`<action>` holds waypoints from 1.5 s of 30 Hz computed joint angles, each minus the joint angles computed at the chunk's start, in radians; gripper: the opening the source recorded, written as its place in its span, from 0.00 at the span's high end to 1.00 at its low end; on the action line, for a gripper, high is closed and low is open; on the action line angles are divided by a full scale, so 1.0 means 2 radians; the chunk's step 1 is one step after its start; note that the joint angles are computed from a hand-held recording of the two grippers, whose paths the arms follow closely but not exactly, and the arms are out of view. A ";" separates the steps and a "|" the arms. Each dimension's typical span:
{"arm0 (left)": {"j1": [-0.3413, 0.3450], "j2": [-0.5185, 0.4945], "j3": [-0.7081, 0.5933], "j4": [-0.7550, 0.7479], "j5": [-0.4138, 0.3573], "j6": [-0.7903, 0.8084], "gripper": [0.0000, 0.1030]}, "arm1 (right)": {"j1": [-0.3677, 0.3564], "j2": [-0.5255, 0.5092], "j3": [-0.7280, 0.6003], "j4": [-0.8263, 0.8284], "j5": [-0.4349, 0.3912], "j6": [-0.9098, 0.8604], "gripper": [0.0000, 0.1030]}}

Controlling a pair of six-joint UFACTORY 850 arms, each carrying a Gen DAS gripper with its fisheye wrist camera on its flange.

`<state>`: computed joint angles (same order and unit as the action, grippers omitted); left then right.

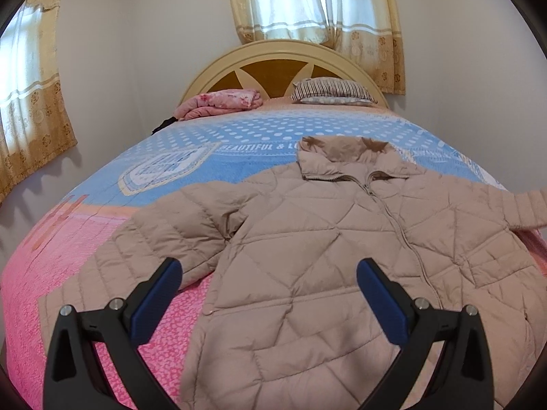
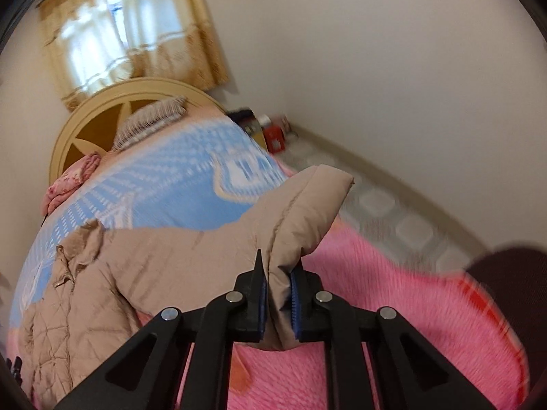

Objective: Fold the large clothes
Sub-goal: 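Carry the held sleeve across the jacket body and open the right tool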

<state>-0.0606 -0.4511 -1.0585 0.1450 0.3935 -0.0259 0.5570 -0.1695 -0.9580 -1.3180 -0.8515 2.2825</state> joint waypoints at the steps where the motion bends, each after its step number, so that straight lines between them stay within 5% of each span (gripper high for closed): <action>1: 0.002 0.001 0.001 0.005 0.000 -0.005 0.00 | 0.004 0.000 -0.008 0.000 -0.010 -0.013 0.91; 8: 0.012 0.006 0.003 0.022 0.008 -0.030 0.00 | 0.042 -0.051 -0.142 -0.032 -0.088 -0.165 0.91; 15: 0.019 0.001 0.002 0.032 0.006 -0.041 0.00 | 0.080 -0.134 -0.269 -0.057 -0.101 -0.283 0.91; 26: 0.040 -0.002 0.002 0.055 0.010 -0.068 0.00 | 0.112 -0.277 -0.450 -0.063 -0.047 -0.420 0.92; 36: 0.057 -0.013 -0.009 0.056 0.001 -0.076 0.00 | 0.115 -0.350 -0.513 -0.039 0.011 -0.481 0.92; 45: 0.063 -0.021 -0.018 0.029 -0.008 -0.042 0.00 | 0.118 -0.486 -0.672 0.079 0.052 -0.585 0.92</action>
<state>0.0652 -0.4927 -1.0947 0.2031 0.3777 -0.1098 0.7938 -1.1405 -2.3022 -1.1610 -0.7472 1.1124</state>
